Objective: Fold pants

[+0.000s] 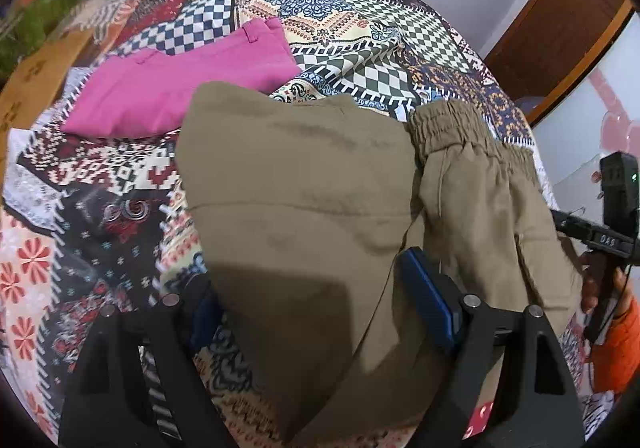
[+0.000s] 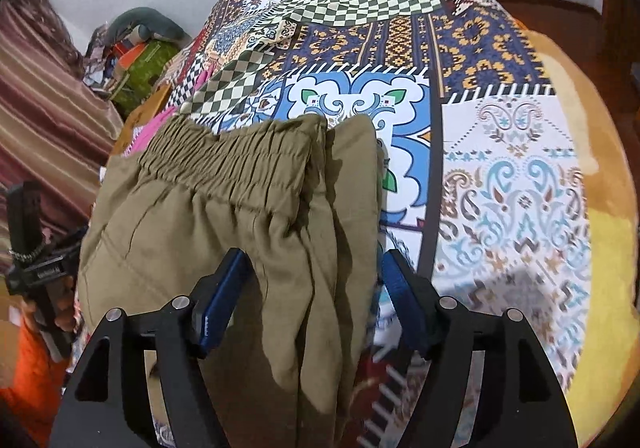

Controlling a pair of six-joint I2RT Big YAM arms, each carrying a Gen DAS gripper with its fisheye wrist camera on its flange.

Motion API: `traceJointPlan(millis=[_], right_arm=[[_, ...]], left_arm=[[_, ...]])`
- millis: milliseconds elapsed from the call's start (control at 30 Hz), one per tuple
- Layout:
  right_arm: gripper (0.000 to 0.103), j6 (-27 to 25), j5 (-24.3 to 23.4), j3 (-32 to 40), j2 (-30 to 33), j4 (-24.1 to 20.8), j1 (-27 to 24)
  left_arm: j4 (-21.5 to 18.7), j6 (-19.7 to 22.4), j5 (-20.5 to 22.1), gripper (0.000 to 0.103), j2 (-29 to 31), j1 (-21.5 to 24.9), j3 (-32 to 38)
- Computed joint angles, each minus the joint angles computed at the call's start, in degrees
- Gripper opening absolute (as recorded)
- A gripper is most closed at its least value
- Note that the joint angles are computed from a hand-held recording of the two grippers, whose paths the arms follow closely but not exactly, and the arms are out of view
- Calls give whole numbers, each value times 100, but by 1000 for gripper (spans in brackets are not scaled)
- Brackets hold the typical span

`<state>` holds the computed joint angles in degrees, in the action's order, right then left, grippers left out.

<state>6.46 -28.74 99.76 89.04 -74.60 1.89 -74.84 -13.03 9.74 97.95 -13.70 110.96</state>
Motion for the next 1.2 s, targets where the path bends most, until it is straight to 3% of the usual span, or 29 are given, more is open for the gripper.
traceJointPlan(millis=[167,333,500,633,833,900,1000,1200], right_arm=[[67,-115,-243,-19,5,-76,-57],[67,-612,-599,-89,-85,-444,-157],[69,-532,-771,-15,13,-502,-174],[63,-536,-760,138,153,-425,-115],[35,-348,-766,295,274,-317,-161],[29,-357,-646,349,276,-269,-130],[21,-394,-366,400,241,-128,-55],[12,-469,-72,583,204,78,12]], left_arm=[[-82,-27,218,83,41,26,71],[-146,95,372,83,-107,28,-70],[-195,-30,569,82,35,49,111],[-295,62,408,81,308,-31,479],[-331,86,245,51,534,-64,833],[-364,120,134,32,586,-96,933],[-392,159,-112,13,635,-136,1047],[-316,89,-166,7,555,-119,1101]])
